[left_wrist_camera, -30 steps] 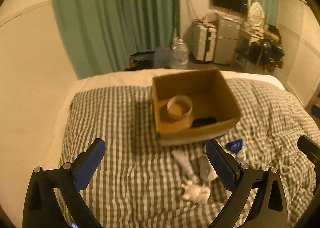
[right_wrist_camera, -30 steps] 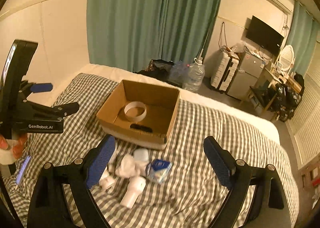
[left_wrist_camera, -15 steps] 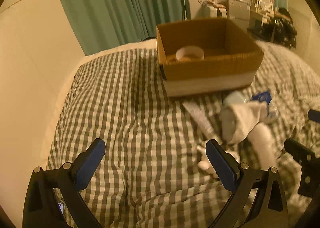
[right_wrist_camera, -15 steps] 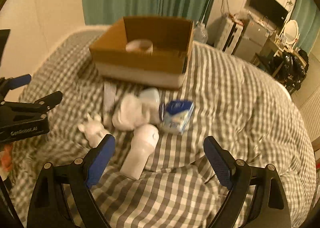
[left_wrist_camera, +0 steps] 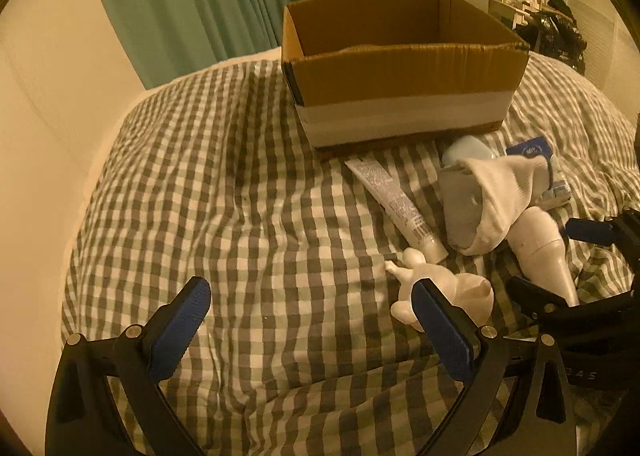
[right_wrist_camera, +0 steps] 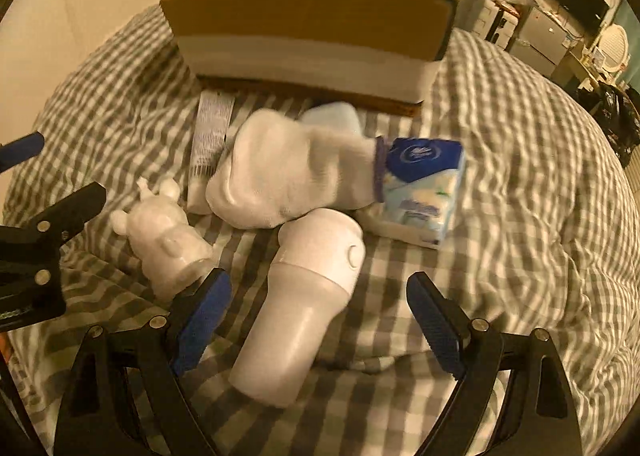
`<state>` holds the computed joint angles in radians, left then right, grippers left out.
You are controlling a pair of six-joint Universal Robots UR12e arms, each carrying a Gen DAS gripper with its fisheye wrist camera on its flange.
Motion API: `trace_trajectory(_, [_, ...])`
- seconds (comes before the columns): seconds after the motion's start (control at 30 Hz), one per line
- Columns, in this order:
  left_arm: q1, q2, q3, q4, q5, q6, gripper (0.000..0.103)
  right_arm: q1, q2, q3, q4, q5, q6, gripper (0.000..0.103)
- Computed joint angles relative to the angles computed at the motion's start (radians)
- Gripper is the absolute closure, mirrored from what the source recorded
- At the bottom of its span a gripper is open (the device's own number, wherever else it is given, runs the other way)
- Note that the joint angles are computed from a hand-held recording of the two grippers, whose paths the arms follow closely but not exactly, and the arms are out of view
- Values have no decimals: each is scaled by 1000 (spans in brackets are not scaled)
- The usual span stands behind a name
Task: Organize objects
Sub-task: 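Grasp the white bottle with the right tool while the left tool grasps the white figurine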
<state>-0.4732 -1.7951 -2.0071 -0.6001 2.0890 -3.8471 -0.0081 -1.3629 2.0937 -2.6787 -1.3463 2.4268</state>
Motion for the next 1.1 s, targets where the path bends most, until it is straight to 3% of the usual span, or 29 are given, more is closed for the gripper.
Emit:
trace_trajectory(0.13, [6,-6,1,-14,-33,-6,0,10,11,3,-11,-23,-17,23])
trace_trajectory(0.3, [1,-12,4,-12,-38,10,0,8,7,23,-67,-34,-48,51])
trace_trajectory(0.4, [-4,-19,10,-8,-41,31,0,-5,1,32,-86,-11,-54,59])
trace_trajectory(0.57, [-14,-41,28,6,-55,104,0,-42,-15,30,-57,68,-43,59])
trace_trajectory(0.7, [-18,-54,34,67,-92,180,0,-70,-25,25,-54,123,-28,59])
trace_trajectory(1.03, [-10,-113,85,110,-205,328,0,-86,-16,10,-68,121,9,59])
trace_trajectory(1.1, [0,-114,84,131,-234,331,6,-86,-13,11,-71,120,10,59])
